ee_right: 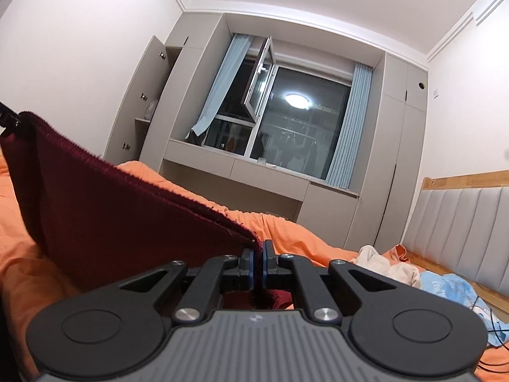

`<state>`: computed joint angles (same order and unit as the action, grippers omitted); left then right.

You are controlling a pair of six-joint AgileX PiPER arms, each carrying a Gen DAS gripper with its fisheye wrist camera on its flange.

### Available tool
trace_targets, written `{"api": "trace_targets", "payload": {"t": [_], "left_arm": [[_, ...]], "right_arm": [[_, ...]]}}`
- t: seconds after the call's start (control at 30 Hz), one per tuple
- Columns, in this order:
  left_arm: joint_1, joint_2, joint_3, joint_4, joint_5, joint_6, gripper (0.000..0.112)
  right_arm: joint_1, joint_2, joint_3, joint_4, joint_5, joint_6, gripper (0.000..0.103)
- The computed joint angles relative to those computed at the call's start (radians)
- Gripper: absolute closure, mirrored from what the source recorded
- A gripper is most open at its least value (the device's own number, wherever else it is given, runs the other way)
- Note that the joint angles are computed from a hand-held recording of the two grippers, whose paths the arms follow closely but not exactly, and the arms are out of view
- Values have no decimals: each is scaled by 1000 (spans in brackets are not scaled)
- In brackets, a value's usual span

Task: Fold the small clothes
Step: 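Lift the hem with both grippers and fold it over toward the collar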

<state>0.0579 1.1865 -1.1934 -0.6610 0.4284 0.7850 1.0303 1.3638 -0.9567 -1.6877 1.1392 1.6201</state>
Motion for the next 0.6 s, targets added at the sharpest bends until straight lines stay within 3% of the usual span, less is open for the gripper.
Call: {"api": "trace_targets", "payload": {"t": [0.2,0.33,0.47,0.6], "left_arm": [[-73,270,-238,116,-66,-83,109],[-103,492,-474,254,-46,-217,108],[-121,752,-817,427,67,-383,108],[-146,1042,-1217,610,205,-562,108]], "right_arm": [[-287,148,-181,-37,-297,-20,97],[-453,305,-370,-10,-483,-49,97],[-573,504,-612,107,-616,-188,97],[-632,691,-839,299,-676,-388,97]]}}
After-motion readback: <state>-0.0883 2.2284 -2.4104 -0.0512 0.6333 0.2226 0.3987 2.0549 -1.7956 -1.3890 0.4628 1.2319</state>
